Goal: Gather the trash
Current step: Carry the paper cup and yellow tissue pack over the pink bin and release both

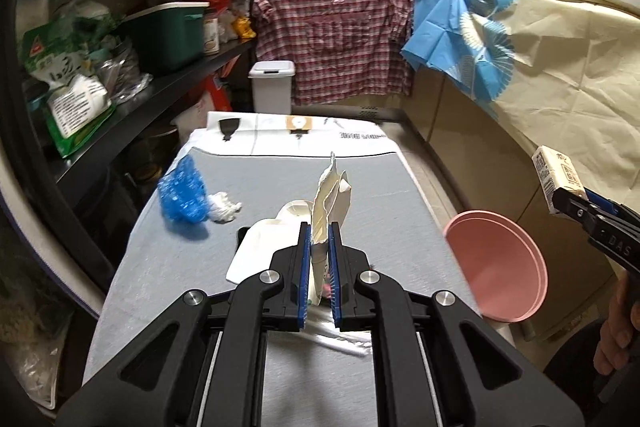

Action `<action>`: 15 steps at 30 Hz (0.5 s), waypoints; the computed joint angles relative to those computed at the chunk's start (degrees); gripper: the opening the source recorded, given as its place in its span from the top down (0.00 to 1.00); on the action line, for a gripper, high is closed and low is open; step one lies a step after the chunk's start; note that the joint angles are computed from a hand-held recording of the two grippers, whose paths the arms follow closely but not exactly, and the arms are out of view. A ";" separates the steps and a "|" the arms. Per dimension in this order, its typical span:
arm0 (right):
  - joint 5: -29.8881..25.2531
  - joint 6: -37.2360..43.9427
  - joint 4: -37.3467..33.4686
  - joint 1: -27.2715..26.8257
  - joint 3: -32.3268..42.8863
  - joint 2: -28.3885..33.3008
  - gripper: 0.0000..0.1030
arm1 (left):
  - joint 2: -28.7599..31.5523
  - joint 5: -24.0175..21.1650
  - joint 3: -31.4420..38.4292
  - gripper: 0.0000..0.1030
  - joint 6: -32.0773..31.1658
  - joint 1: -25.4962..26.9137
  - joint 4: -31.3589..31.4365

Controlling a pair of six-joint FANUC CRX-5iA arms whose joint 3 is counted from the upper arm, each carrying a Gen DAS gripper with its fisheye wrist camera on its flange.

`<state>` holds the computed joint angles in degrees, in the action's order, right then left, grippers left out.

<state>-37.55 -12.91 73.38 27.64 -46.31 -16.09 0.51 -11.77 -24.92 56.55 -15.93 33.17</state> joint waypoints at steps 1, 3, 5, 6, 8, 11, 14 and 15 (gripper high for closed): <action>-0.12 0.01 -0.15 -0.53 -0.24 -0.31 0.45 | 0.12 0.02 0.05 0.92 -1.03 -0.41 1.04; -0.62 -0.16 -0.27 -1.46 -0.71 -0.84 0.45 | 0.50 0.05 0.40 0.92 -2.88 -1.42 2.93; -0.91 -0.20 -0.39 -2.36 -1.21 -1.37 0.45 | 1.03 0.04 0.73 0.92 -5.68 -2.52 5.67; -1.01 -0.21 -0.67 -2.82 -1.45 -1.64 0.45 | 1.25 0.06 0.76 0.92 -6.98 -3.04 6.98; -0.86 -0.44 -1.08 -3.71 -1.94 -2.20 0.45 | 1.88 -0.06 1.12 0.92 -9.62 -4.06 9.72; -1.12 -0.46 -1.04 -4.46 -2.27 -2.44 0.45 | 3.17 -0.63 2.01 0.92 -13.45 -5.76 14.11; -1.31 -0.09 -0.81 -5.26 -2.48 -2.58 0.45 | 4.39 -0.83 2.71 0.92 -18.01 -7.83 19.11; -1.24 -0.02 -0.75 -5.56 -2.56 -2.65 0.45 | 4.97 -0.97 3.19 0.92 -19.32 -8.58 20.34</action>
